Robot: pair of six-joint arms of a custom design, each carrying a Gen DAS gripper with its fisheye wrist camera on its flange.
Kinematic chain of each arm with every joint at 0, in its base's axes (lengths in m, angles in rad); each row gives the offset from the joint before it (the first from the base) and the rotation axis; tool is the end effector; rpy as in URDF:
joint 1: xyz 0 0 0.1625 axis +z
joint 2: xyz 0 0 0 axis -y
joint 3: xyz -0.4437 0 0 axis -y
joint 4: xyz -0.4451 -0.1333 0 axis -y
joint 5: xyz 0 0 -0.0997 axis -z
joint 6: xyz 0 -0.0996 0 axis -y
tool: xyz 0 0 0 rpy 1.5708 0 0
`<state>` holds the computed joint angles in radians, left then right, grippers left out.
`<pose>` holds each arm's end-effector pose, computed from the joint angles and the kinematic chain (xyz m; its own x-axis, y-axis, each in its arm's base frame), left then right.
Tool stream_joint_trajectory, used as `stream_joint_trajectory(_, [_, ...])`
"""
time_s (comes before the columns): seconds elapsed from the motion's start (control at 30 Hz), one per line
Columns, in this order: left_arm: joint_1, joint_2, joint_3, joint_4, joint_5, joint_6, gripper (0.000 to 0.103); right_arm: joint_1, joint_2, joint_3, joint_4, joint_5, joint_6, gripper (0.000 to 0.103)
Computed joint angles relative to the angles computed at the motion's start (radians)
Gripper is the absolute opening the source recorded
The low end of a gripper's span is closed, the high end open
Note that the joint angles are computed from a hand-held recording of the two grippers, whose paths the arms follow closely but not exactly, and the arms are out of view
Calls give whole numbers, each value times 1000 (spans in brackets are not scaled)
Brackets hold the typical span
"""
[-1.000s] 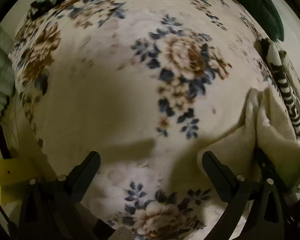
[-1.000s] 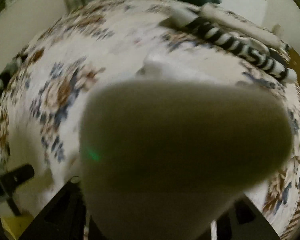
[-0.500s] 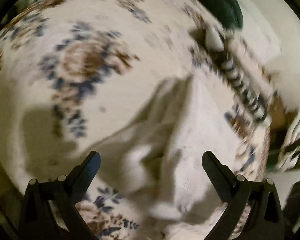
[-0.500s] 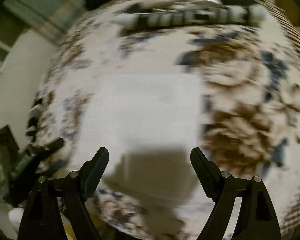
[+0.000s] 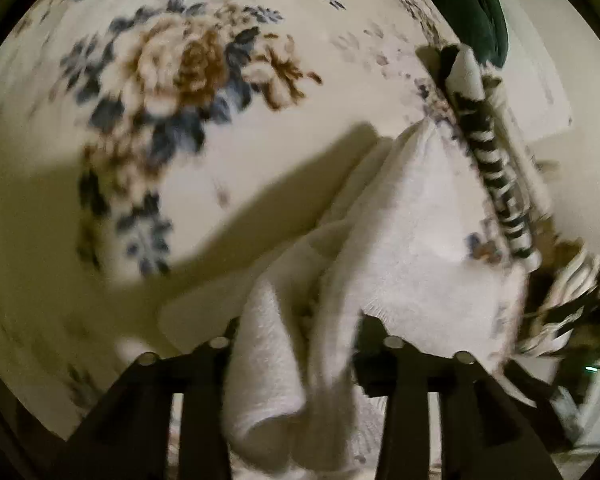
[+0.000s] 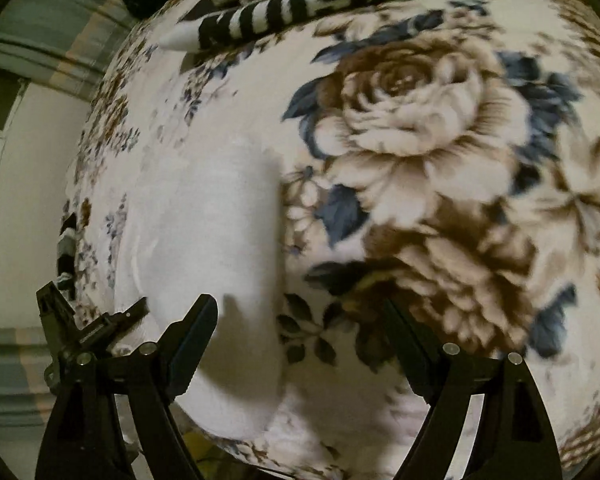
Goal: Fold small clothes
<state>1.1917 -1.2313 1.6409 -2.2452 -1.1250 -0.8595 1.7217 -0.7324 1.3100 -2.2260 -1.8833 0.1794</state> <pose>-0.0864 -0.6930 0.3430 -0.8450 -0.5297 -0.0734 -0.4334 0.7589 -0.4861 0.2232 -0.7849 0.1294 -0.9559 0.0583 0.2878 0.0210 0.9912 -0.1310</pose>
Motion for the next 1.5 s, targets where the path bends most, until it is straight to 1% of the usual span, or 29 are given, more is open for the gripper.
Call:
stream_joint_trajectory(0.03, [-6, -22, 34, -52, -18, -34, 50, -12, 18, -33, 36, 34, -8, 91])
stream_joint_trajectory(0.07, [-20, -43, 67, -89, -11, -70, 69, -27, 36, -64, 68, 78, -10, 93])
stream_joint_trajectory(0.1, [-35, -63, 91, -97, 12, -107, 82, -35, 44, -78, 81, 105, -11, 95])
stream_joint_trajectory(0.13, [-54, -82, 110, -100, 35, -135, 82, -51, 62, -109, 120, 151, -10, 95])
stream_joint_trajectory(0.17, [-69, -94, 117, -87, 55, -144, 82, -57, 73, -129, 143, 162, -8, 95])
stream_joint_trajectory(0.23, [-90, -88, 79, 7, 107, -152, 82, -72, 94, -165, 189, 207, -16, 95])
stream_joint_trajectory(0.3, [-91, -61, 32, 30, 105, -88, 82, -76, 106, -183, 216, 218, -21, 95])
stream_joint_trajectory(0.37, [-95, -1, -59, 103, 146, -6, 82, -81, 110, -185, 231, 250, -29, 95])
stream_joint_trajectory(0.43, [-66, 69, -149, 134, 111, 109, 83, -86, 110, -177, 235, 276, -20, 95])
stream_joint_trajectory(0.47, [-53, 102, -192, 175, 101, 136, 83, -89, 109, -169, 237, 291, -14, 95])
stream_joint_trajectory(0.53, [-1, 183, -295, 281, 32, 197, 83, -97, 105, -148, 229, 326, -1, 95])
stream_joint_trajectory(0.6, [30, 230, -348, 387, 12, 246, 83, -103, 103, -127, 216, 347, 15, 95])
stream_joint_trajectory(0.67, [64, 225, -324, 365, -57, 289, 88, -106, 105, -109, 211, 356, 24, 95])
stream_joint_trajectory(0.7, [85, 211, -298, 319, -114, 303, 90, -107, 106, -94, 200, 361, 26, 95])
stream_joint_trajectory(0.83, [140, 195, -258, 209, -258, 335, 94, -124, 112, -51, 162, 419, 60, 95])
stream_joint_trajectory(0.9, [163, 200, -260, 186, -327, 353, 95, -137, 120, -31, 127, 461, 84, 95])
stream_joint_trajectory(0.97, [169, 189, -266, 192, -366, 347, 95, -142, 127, -20, 94, 479, 108, 95])
stream_joint_trajectory(1.0, [169, 178, -265, 198, -381, 336, 95, -140, 128, -18, 85, 476, 120, 95])
stream_joint_trajectory(1.1, [137, 108, -232, 198, -380, 324, 95, -129, 123, -9, 58, 460, 148, 95])
stream_joint_trajectory(1.17, [115, 75, -217, 223, -380, 309, 95, -123, 118, -6, 58, 443, 158, 95])
stream_joint_trajectory(1.2, [108, 71, -214, 232, -377, 310, 95, -118, 116, -5, 58, 429, 168, 95])
stream_joint_trajectory(1.23, [95, 75, -220, 273, -350, 301, 95, -115, 117, -6, 57, 423, 173, 95])
stream_joint_trajectory(1.3, [88, 81, -200, 275, -333, 309, 95, -107, 118, -10, 58, 409, 177, 95])
stream_joint_trajectory(1.33, [83, 91, -186, 269, -315, 300, 94, -103, 118, -11, 58, 399, 180, 95])
stream_joint_trajectory(1.37, [88, 95, -168, 238, -332, 300, 83, -100, 120, -13, 56, 397, 183, 95])
stream_joint_trajectory(1.4, [92, 93, -142, 201, -361, 302, 61, -96, 125, -19, 58, 394, 189, 95])
stream_joint_trajectory(1.43, [93, 96, -128, 183, -383, 295, 52, -92, 129, -22, 58, 388, 197, 95])
stream_joint_trajectory(1.47, [98, 90, -104, 124, -427, 293, 39, -90, 130, -25, 59, 387, 202, 95])
stream_joint_trajectory(1.5, [99, 78, -84, 73, -465, 289, 35, -86, 137, -35, 62, 386, 205, 95])
